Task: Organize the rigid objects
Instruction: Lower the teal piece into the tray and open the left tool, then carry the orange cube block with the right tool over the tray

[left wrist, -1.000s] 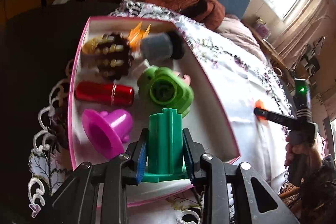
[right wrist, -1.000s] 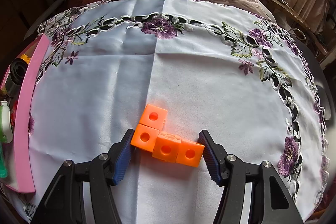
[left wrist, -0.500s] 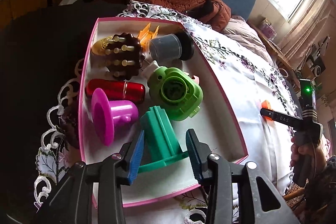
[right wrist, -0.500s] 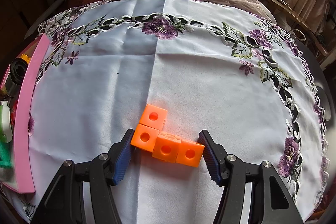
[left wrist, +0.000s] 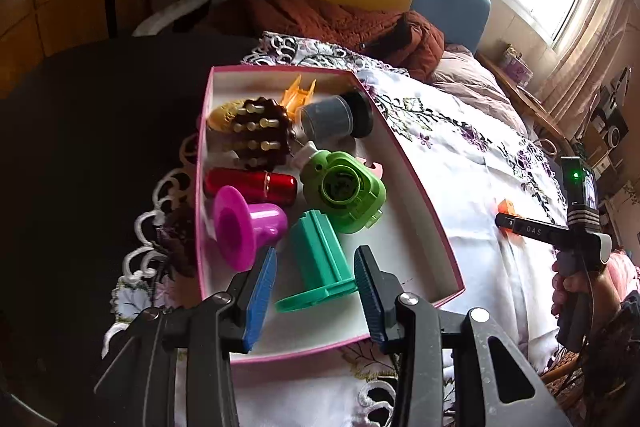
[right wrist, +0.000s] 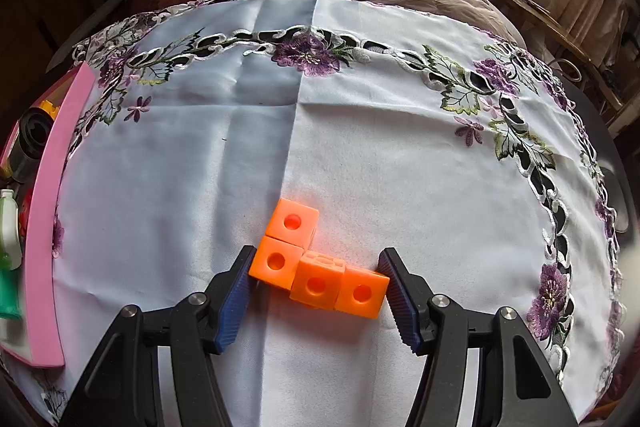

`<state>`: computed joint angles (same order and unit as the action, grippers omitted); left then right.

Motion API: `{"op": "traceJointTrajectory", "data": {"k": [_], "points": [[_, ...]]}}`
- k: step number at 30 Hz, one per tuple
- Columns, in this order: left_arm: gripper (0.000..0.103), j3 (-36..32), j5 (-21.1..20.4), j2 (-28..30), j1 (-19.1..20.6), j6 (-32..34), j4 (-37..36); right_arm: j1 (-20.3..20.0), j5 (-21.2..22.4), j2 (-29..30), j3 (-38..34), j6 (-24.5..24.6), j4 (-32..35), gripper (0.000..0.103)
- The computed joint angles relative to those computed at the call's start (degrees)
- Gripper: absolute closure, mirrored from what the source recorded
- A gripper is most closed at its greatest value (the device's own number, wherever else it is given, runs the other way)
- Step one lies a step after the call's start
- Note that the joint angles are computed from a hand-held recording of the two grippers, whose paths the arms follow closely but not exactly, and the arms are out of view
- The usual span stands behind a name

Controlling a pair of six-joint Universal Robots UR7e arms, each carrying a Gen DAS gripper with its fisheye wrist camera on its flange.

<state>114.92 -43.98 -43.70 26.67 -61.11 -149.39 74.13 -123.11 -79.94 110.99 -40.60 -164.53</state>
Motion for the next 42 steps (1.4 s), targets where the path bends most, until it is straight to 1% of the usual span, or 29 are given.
{"op": "traceJointTrajectory", "data": {"k": [10,21,25,27,31,34,36,38,42], "points": [[0.062,1.0,1.7,-1.5,-1.2,-3.6,4.0,0.2,-0.2,0.1,0.5,-1.6,-1.6,0.041],[0.062,2.2,2.2,-2.5,-1.9,-5.4,5.0,0.3,-0.5,0.3,0.9,-2.6,-3.3,0.041],[0.062,2.7,2.4,-2.9,-2.1,-5.7,5.1,0.6,-1.0,0.5,1.3,-3.8,-4.8,0.041],[0.062,2.8,2.4,-3.0,-2.1,-5.9,5.3,0.7,-0.7,0.3,1.4,-3.5,-4.4,0.041],[0.062,3.1,2.4,-3.3,-2.0,-6.4,5.4,1.6,1.9,-1.2,3.1,-4.5,-4.3,0.041],[0.062,3.5,2.3,-3.6,-1.8,-6.8,5.3,2.4,4.0,-2.4,4.5,-4.3,-3.7,0.041],[0.062,3.7,2.3,-3.8,-1.7,-7.2,5.4,3.1,6.3,-3.7,5.5,-4.0,-1.6,0.041],[0.062,4.0,2.4,-4.1,-1.7,-7.7,5.8,4.2,8.0,-4.7,6.8,-4.8,-1.1,0.041],[0.062,4.6,2.6,-4.7,-1.7,-8.9,6.2,7.2,11.9,-6.5,8.6,-6.5,2.3,0.041]]}}
